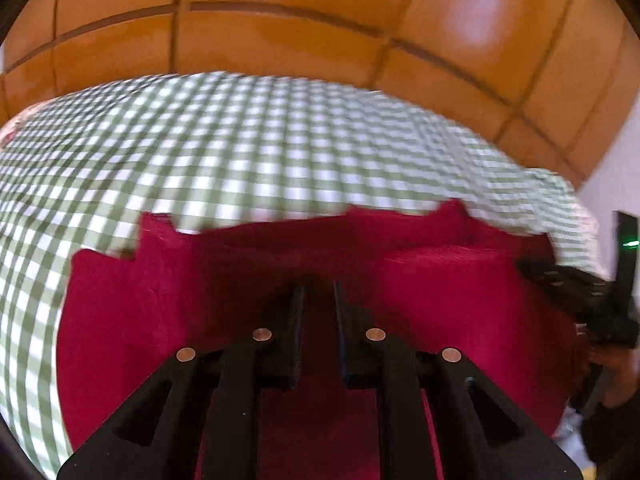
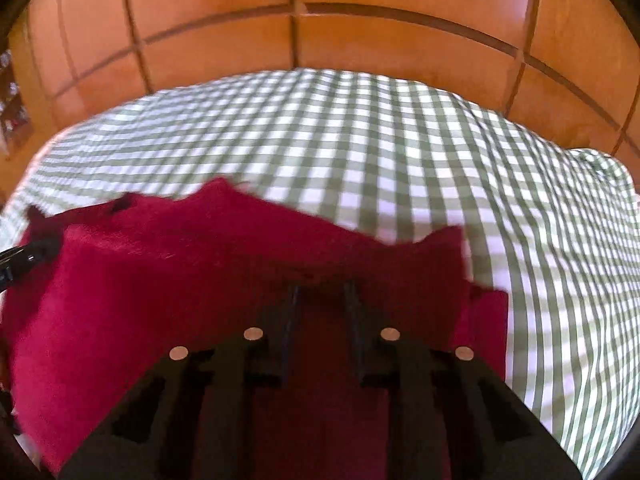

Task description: Fold small clothes

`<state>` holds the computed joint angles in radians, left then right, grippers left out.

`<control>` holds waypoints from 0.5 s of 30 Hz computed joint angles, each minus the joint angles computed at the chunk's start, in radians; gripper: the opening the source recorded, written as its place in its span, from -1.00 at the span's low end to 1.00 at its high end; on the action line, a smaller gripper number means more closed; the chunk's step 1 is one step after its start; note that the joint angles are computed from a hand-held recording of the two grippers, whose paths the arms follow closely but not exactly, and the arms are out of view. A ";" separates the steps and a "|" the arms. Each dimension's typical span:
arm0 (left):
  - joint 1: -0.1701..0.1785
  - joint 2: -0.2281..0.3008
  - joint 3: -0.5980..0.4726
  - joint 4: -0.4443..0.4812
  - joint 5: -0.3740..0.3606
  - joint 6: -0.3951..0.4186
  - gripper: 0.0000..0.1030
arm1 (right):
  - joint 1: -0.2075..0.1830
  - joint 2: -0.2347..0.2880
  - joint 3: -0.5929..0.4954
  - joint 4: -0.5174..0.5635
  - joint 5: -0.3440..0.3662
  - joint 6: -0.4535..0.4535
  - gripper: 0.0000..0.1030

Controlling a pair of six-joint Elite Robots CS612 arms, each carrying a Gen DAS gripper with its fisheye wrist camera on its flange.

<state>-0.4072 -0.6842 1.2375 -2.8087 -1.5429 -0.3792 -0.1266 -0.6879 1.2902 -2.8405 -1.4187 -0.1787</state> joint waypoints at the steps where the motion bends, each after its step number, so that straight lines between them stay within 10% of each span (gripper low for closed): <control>1: 0.008 0.016 -0.010 0.001 -0.004 -0.008 -0.78 | -0.005 0.018 -0.014 -0.010 0.011 0.025 -0.62; 6: 0.045 0.037 0.018 -0.145 -0.149 -0.097 -0.78 | -0.001 0.032 0.004 -0.114 -0.016 0.036 -0.60; 15: 0.058 0.037 0.018 -0.151 -0.153 -0.114 -0.79 | 0.020 0.044 -0.002 -0.148 -0.107 -0.007 -0.53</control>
